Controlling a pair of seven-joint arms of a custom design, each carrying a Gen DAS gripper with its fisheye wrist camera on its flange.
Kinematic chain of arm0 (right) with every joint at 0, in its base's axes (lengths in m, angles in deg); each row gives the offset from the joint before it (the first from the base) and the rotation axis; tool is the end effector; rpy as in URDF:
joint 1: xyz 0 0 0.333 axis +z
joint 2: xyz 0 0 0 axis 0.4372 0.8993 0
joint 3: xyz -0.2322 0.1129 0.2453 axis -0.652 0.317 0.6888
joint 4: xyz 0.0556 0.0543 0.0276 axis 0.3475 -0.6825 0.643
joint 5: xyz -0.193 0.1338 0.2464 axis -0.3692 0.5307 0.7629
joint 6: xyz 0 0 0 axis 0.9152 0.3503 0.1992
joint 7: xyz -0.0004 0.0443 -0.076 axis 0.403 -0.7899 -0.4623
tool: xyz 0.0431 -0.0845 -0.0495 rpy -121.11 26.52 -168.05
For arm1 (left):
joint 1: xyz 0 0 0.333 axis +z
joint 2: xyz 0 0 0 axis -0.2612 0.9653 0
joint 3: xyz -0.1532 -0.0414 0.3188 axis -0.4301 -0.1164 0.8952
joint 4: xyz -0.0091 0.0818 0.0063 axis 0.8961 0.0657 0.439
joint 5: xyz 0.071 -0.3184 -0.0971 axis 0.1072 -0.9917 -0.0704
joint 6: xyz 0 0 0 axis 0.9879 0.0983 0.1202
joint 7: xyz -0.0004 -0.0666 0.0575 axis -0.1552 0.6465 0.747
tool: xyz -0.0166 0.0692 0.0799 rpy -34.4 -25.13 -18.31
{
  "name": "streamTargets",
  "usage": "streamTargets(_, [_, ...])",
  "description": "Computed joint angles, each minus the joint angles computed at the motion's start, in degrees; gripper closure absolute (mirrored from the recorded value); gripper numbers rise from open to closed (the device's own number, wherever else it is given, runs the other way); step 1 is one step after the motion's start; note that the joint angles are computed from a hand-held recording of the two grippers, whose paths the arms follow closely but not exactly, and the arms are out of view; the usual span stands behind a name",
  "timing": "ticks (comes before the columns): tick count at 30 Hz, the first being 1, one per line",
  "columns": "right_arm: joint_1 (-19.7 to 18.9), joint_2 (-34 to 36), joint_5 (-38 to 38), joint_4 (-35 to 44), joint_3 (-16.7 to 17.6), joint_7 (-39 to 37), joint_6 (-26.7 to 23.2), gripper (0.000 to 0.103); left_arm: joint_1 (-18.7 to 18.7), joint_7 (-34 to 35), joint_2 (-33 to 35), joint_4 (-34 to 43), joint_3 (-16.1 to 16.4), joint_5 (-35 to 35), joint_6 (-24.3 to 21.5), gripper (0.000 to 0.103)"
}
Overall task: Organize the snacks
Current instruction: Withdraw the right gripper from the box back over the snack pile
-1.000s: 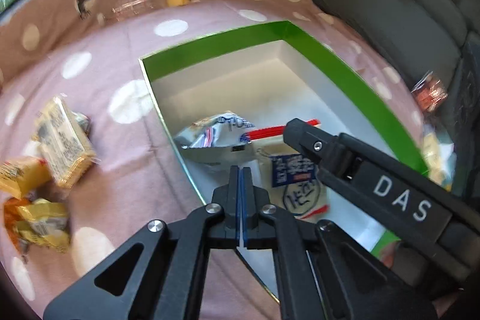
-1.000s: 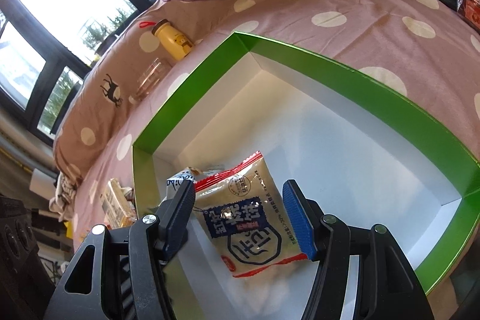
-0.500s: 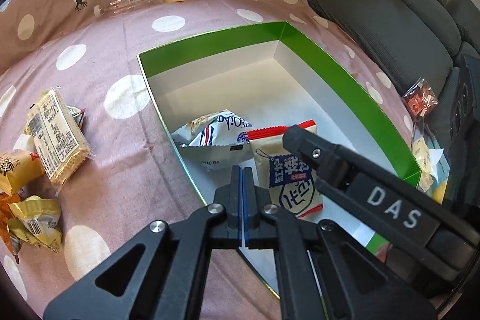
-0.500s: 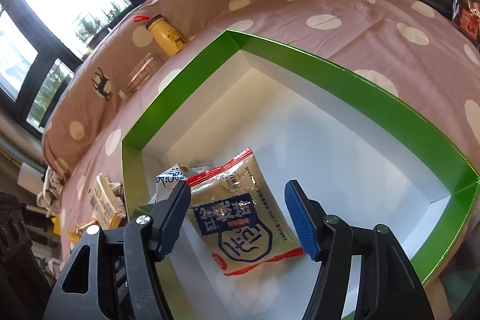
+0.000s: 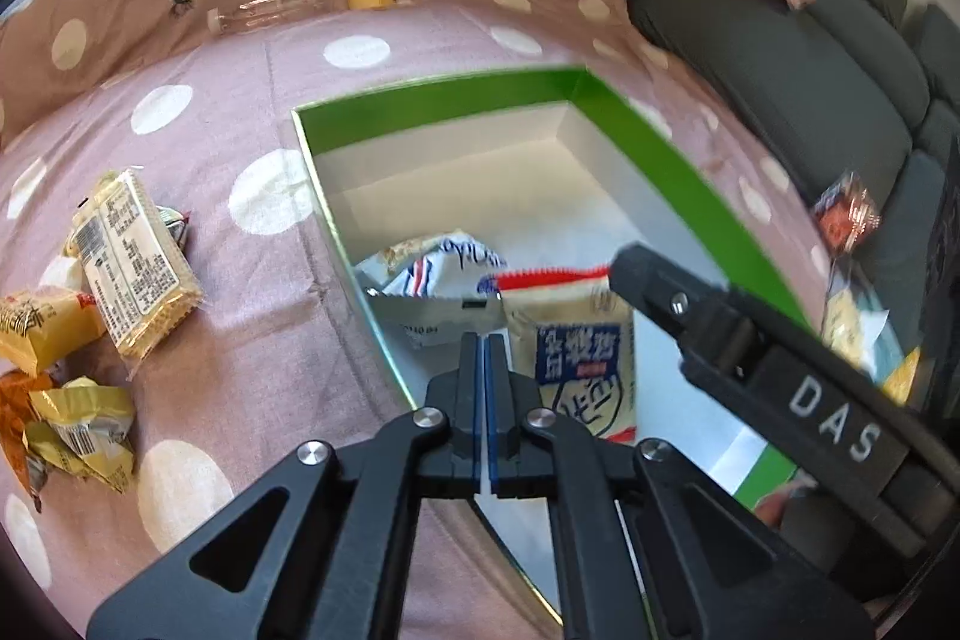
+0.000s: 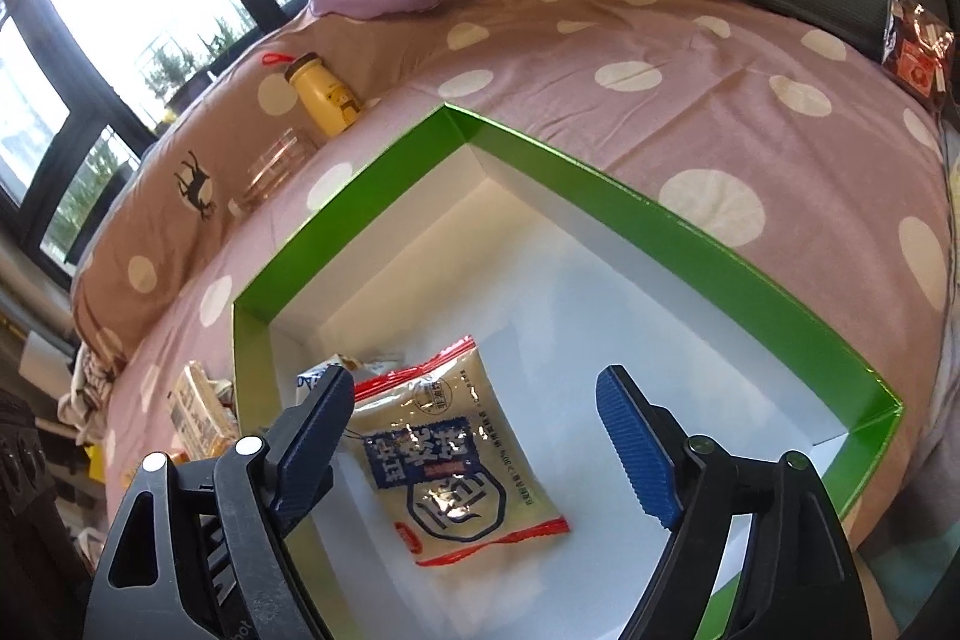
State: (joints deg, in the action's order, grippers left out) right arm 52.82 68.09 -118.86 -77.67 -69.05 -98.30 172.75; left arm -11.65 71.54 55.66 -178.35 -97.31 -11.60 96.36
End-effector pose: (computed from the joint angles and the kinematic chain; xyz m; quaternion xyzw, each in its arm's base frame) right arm 0.6107 0.2542 0.4856 -0.3426 0.8698 -0.1967 0.2957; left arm 0.6865 -0.1196 0.4699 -0.4593 0.8233 -0.3321 0.0298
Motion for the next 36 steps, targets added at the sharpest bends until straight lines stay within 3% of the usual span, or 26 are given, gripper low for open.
streamTargets(2, [0.7, -0.6, -1.7, -0.3, -0.7, 1.5, 0.2, 0.018, 1.4, 2.3, -1.7, -2.3, -1.4, -3.5, 3.8, 0.090])
streamTargets(5, [1.7, -1.3, -5.4, -0.2, -1.3, 4.2, 0.2, 0.011, 3.2, 6.4, -3.5, -3.8, -2.4, -7.2, 4.7, 0.075])
streamTargets(7, [2.2, -1.6, -7.2, 0.4, -1.1, 5.5, -0.8, 0.008, 3.7, 7.7, -5.0, -5.2, -1.9, -9.0, 6.1, 0.050])
streamTargets(9, [2.9, -1.5, -9.8, 1.5, -0.8, 6.9, -1.8, 0.006, 4.3, 9.3, -6.3, -6.8, -1.6, -11.5, 8.2, 0.034])
streamTargets(13, [2.3, -0.5, -11.8, 3.6, 0.6, 5.4, 1.1, 0.005, 5.4, 9.9, -8.1, -9.1, 0.0, -15.5, 12.8, 0.013])
streamTargets(16, [3.1, 1.5, -11.8, 6.4, 0.4, 5.4, 3.2, 0.005, 6.3, 10.2, -8.8, -10.4, 0.9, -17.4, 16.6, 0.008])
streamTargets(19, [6.8, 3.8, -16.5, 10.3, -2.3, 12.3, 3.6, 0.005, 7.1, 8.0, -9.1, -11.5, 2.4, -17.4, 19.8, 0.007])
streamTargets(21, [7.5, 6.0, -17.5, 13.2, -2.4, 12.0, 5.0, 0.005, 8.0, 6.3, -9.0, -12.0, 3.1, -16.8, 21.2, 0.007])
streamTargets(26, [7.5, 12.8, -9.9, 22.3, -0.1, 0.6, 4.8, 0.005, 11.3, 2.5, -7.5, -12.2, 3.6, -16.4, 23.2, 0.004])
streamTargets(31, [7.8, 17.9, -4.2, 28.7, 1.1, -10.4, 6.5, 0.005, 11.9, -4.6, -4.9, -11.2, 5.3, -10.5, 23.7, 0.004])
streamTargets(33, [8.8, 19.6, -2.4, 31.1, 0.5, -13.9, 4.7, 0.005, 11.5, -7.6, -4.2, -11.1, 6.4, -6.5, 24.2, 0.004])
streamTargets(36, [10.7, 22.3, 0.6, 35.6, -1.0, -18.5, -1.1, 0.005, 13.4, -10.7, -3.4, -10.4, 5.5, -4.3, 23.4, 0.004])
